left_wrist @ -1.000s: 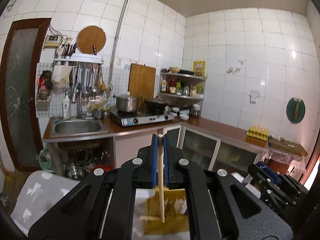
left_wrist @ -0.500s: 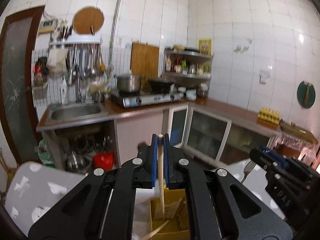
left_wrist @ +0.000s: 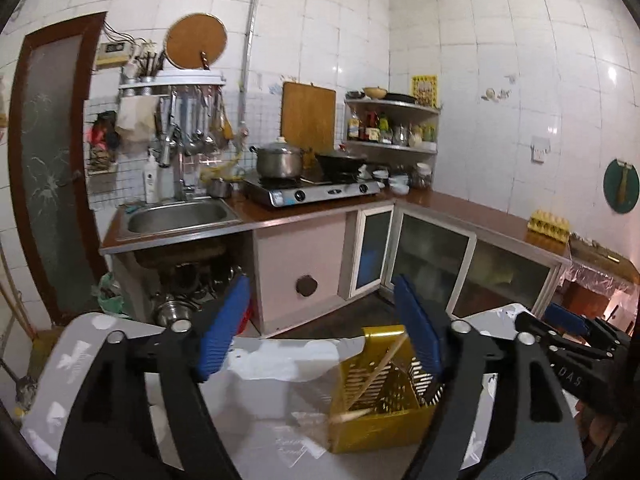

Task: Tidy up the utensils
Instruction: 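Return to the table and grasp a wooden chopstick with the right tool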

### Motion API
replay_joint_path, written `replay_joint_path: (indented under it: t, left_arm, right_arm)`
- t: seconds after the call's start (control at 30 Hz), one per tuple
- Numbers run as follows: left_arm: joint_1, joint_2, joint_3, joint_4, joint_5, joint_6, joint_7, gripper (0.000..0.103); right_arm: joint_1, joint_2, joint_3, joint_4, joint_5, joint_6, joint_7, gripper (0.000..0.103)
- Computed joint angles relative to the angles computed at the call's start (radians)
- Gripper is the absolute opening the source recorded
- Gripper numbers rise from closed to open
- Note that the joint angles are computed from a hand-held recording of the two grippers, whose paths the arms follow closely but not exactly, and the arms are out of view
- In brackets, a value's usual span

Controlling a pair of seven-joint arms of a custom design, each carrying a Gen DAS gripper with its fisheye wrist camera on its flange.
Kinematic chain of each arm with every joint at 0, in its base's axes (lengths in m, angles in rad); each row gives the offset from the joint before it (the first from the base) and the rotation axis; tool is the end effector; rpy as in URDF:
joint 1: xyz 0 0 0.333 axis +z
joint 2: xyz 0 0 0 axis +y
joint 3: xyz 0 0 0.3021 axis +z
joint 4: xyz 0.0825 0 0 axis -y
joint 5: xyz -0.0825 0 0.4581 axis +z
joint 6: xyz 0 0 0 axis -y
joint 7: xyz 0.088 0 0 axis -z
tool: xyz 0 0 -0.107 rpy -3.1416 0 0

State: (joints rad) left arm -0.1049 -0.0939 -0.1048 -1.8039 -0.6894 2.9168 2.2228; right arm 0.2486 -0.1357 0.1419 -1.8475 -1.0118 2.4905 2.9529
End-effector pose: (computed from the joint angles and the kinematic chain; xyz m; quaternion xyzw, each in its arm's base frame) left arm 0.6418 -0.0996 0.6898 -0.4816 0.6495 -0.4931 0.3211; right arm 0.5918 0.2539 0.6430 -0.4678 0.7012 -0.3905 0.3701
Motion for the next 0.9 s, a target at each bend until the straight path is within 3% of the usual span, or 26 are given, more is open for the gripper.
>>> replay_joint_path:
  t: [0.13,0.3,0.47,0.73,0.9]
  left_arm:
    - [0.008,-0.112,0.028,-0.104,-0.007,0.004,-0.001,0.098]
    - [-0.001,-0.243,0.088,-0.238,0.014,-0.075,0.010,0.098]
    - [0.025,-0.317,0.093,-0.367,0.086,-0.064,-0.019,0.098]
    - [0.023,-0.372,0.112,-0.510,0.124,-0.081,-0.034,0.098]
    - [0.008,-0.359,0.129,-0.535,0.124,-0.155,-0.020,0.098]
  right_arm:
    - [0.011,-0.096,0.022,-0.088,0.051,-0.040,-0.025,0.062]
    - [0.024,-0.182,0.066,-0.187,0.129,-0.093,-0.052,0.062]
    - [0.038,-0.230,0.098,-0.274,0.186,-0.117,-0.025,0.062]
    - [0.081,-0.202,0.114,-0.317,0.262,-0.146,-0.017,0.062]
    - [0.103,-0.157,0.110,-0.316,0.289,-0.158,-0.004,0.062]
